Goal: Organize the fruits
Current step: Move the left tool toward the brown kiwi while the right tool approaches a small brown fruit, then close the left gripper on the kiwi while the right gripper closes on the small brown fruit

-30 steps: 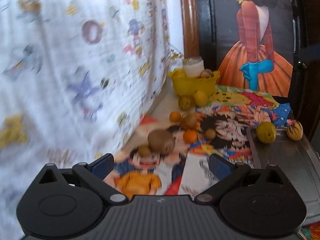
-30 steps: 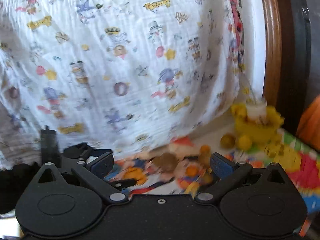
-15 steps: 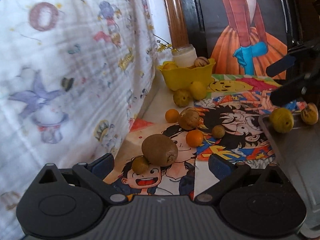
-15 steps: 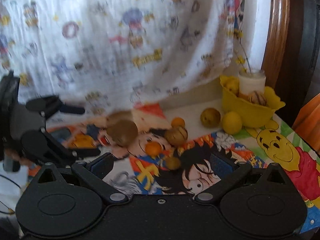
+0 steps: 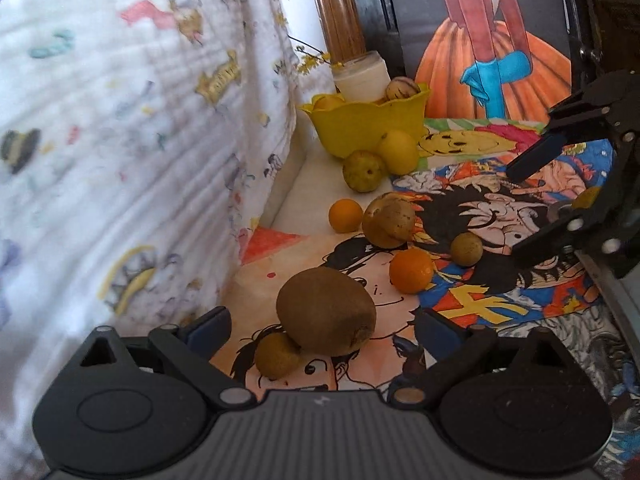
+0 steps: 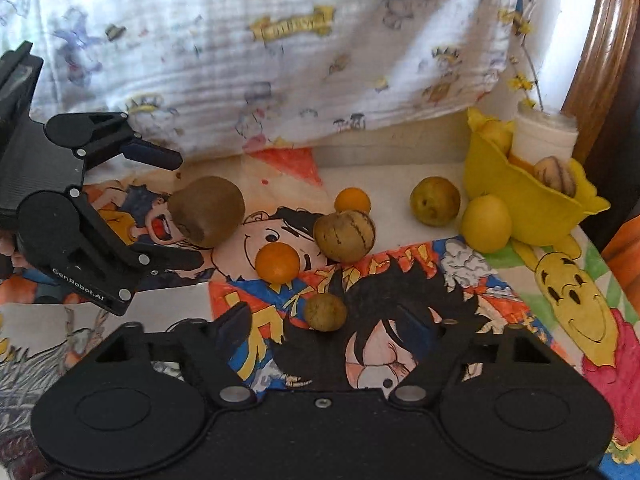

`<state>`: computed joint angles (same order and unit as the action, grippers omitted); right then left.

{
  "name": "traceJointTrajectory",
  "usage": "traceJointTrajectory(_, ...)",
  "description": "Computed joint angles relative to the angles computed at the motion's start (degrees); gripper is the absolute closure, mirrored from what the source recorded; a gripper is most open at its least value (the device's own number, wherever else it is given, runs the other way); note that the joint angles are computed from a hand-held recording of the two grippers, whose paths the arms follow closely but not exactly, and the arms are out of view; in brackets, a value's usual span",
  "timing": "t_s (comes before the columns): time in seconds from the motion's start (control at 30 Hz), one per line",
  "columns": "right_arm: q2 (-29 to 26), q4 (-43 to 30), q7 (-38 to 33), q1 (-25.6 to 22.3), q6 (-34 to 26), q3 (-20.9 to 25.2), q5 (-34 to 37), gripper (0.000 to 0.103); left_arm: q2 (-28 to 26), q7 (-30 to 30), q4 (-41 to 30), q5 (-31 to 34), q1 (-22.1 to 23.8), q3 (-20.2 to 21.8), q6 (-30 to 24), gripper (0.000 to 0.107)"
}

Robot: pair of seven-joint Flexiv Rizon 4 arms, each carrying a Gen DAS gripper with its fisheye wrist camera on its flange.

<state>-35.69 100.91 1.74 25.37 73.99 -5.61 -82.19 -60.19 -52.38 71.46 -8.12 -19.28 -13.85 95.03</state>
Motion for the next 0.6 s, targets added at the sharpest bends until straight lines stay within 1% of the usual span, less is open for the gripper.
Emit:
traceJointTrajectory(0.03, -0.60, -0.51, -0.27, -0.18, 0.22, 0.09, 0.57, 0.030, -0.39, 0.03, -0.81, -0.13, -0.29, 0.34, -0.58, 0.010)
traceJointTrajectory(0.1, -1.48, -1.19, -0.64, -0.28, 0.82, -0.02, 1.59, 0.039, -1.19, 0.04, -2.32, -0.40, -0.71, 0.76, -1.53, 0.013)
traceJointTrajectory(0.17, -2.21, -1.63, -1.35, -0.14, 1.54, -0.38, 2.59, 0.043, -1.71, 0.62, -3.30, -0.50, -0.40, 0.02, -2.97, 0.017)
traceJointTrajectory(0.33, -3.20, -2.14, -0.67, 0.57, 3.50, -1.97, 2.99, 0.050, -2.77, 1.48, -5.39, -1.44, -0.39, -0.51, -5.96, 0.026)
traceJointTrajectory(0.5, -3.82, -2.42, 1.21, 0.97, 4.82, -3.22, 2.51, 0.057, -3.63, 1.25, -7.03, -2.17, -1.10, 0.10, -6.41, 0.029)
traceJointTrajectory(0.57, -4.00, -2.44, 1.73, 1.00, 4.96, -3.35, 2.65, 0.059, -4.00, 0.82, -7.97, -2.49, -1.63, 0.82, -6.82, 0.033)
traceJointTrajectory(0.6, -4.07, -2.42, 1.89, 1.06, 4.90, -3.39, 2.79, 0.060, -4.13, -0.03, -8.49, -2.74, -2.34, 2.06, -6.90, 0.037)
